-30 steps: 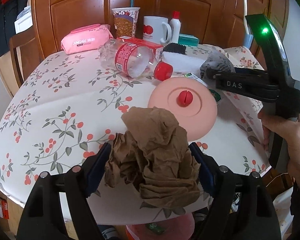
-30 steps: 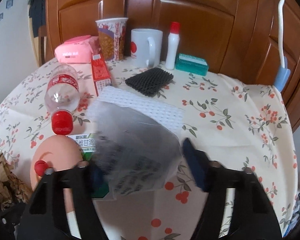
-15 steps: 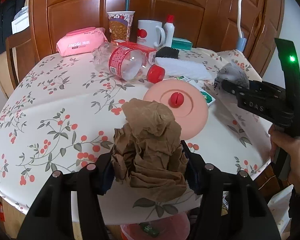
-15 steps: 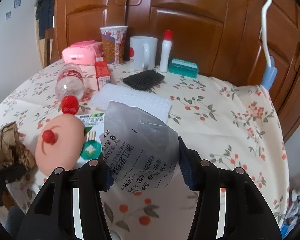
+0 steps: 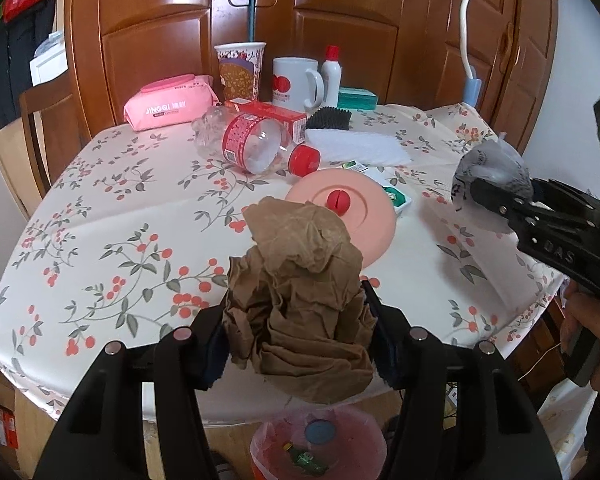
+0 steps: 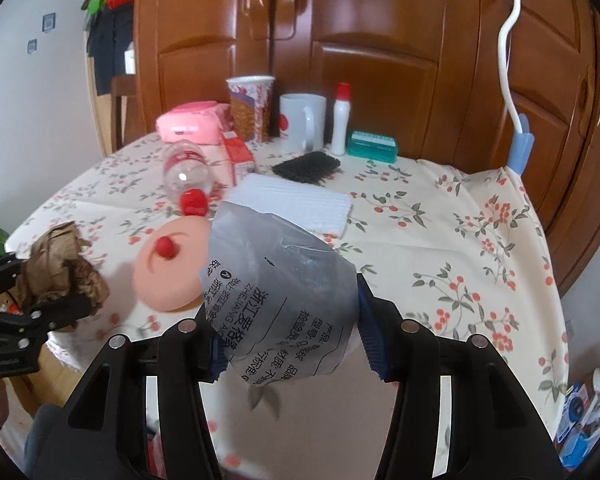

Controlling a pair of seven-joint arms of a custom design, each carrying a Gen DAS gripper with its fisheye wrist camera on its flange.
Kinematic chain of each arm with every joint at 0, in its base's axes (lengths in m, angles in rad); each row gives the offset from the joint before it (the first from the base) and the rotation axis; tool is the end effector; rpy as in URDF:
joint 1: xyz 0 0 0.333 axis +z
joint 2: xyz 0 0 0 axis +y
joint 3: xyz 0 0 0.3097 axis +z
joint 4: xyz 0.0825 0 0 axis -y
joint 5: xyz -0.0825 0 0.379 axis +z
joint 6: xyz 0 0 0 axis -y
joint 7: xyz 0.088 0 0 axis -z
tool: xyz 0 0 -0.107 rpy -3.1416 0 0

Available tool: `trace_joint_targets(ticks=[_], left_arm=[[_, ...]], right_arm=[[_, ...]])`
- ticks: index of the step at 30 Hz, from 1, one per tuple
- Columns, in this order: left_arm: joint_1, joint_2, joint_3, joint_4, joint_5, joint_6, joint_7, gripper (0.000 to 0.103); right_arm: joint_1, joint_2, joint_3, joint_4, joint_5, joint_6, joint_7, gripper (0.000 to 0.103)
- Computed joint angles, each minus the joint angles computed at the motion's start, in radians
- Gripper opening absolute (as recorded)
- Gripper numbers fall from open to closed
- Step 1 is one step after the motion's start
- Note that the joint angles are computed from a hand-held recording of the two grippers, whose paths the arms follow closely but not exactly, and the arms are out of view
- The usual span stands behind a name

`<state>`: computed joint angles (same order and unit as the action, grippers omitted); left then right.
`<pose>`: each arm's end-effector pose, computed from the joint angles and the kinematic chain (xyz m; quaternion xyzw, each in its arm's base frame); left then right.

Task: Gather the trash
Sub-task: 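Carry the brown paper and plastic bag over the pink bin with both tools, then open the left tool to drop the paper while the right tool drops the bag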

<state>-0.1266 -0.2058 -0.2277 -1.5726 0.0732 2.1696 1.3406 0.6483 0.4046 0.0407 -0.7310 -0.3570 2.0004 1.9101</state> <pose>0.4750 -0.1930 0.7967 -0.5983 0.6989 -0.3140 0.2346 0.5163 0.3850 0.8206 -0.7302 0.5174 -0.2753 0.3513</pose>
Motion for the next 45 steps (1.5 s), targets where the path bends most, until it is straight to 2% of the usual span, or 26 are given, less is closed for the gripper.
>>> trace_joint_targets(ticks=[3,12,18,24,29,34,45], left_arm=[[-0.002,-0.030,-0.001,-0.017,-0.004,-0.003,0.005,0.057],[-0.002,-0.183,-0.009,-0.140,-0.046,-0.013,0.036,0.057],[-0.006,-0.309,-0.014,-0.285,-0.088,-0.040,0.061,0.058],[-0.019,-0.405,-0.018,-0.480,-0.148,-0.062,0.065,0.058],[-0.032,-0.421,-0.031,-0.630,-0.176,-0.046,0.073,0.058],[-0.042,-0.396,-0.041,-0.744,-0.187,-0.032,0.064,0.058],[-0.051,-0.284,-0.041,-0.808,-0.173,-0.008,0.029,0.058]], right_arm=[[0.007,-0.089,0.015,-0.130,-0.014,0.046,0.027,0.052],[-0.008,-0.318,0.117,-0.464,-0.039,0.137,0.125,0.052],[-0.023,-0.425,0.178,-0.659,-0.003,0.175,0.180,0.052],[-0.031,-0.502,0.210,-0.880,0.087,0.226,0.223,0.052],[-0.030,-0.508,0.218,-1.027,0.143,0.276,0.249,0.052],[-0.023,-0.469,0.215,-1.104,0.202,0.291,0.239,0.052],[-0.021,-0.374,0.203,-1.166,0.281,0.292,0.221,0.052]])
